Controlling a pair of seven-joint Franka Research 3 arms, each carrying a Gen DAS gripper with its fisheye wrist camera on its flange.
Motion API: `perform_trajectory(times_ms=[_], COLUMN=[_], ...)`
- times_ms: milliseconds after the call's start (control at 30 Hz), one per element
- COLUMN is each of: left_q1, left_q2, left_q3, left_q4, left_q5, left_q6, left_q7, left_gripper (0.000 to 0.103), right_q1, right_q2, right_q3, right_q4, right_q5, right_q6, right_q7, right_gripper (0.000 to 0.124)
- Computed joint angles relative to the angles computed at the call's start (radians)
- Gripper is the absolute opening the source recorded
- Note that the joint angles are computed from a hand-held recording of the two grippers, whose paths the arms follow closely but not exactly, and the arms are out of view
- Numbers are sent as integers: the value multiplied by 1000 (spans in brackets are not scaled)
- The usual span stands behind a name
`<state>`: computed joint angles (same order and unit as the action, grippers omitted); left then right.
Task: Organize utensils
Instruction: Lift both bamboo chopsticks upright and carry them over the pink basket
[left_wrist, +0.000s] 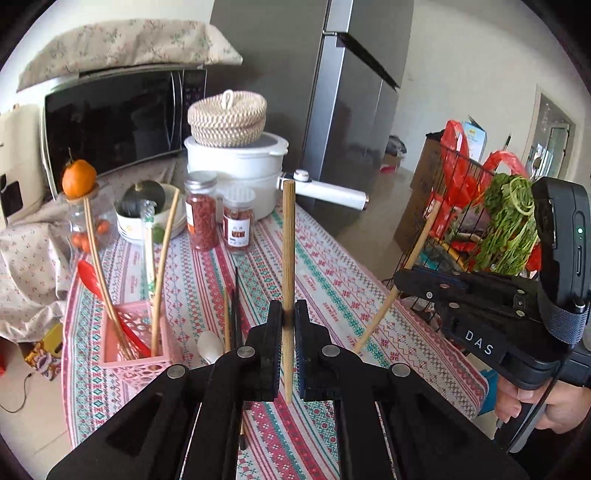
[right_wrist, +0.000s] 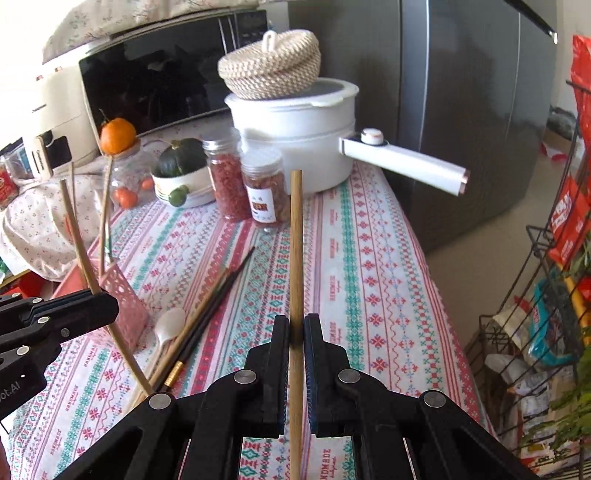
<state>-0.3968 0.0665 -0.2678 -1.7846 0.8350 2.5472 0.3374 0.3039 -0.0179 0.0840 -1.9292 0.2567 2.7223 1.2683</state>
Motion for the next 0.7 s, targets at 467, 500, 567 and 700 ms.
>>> perform_trajectory(times_ms=[467,500,567,700], left_q1=[137,147,165,187], left_q2=[-261,-272,-289,-293], left_q3=[-65,-70,-76,-85], left_q4=[-198,-203,-213,-214], left_q5=[233,249,274,292], left_q6=[9,2,-2,-33], left_q7=[-263,-283,-317,-319], left_gripper=[6,6,6,6], right_q1=[79,82,89,100], right_q2=[-48,-45,-37,-19], right_q3=[19,22,27,36], right_q4=[-8,-3,10,32], right_q5=[266,274,290,316], right_q6=[111,114,114,119], right_q7=[-232,-232,-234,-243], right_gripper=[6,6,6,6])
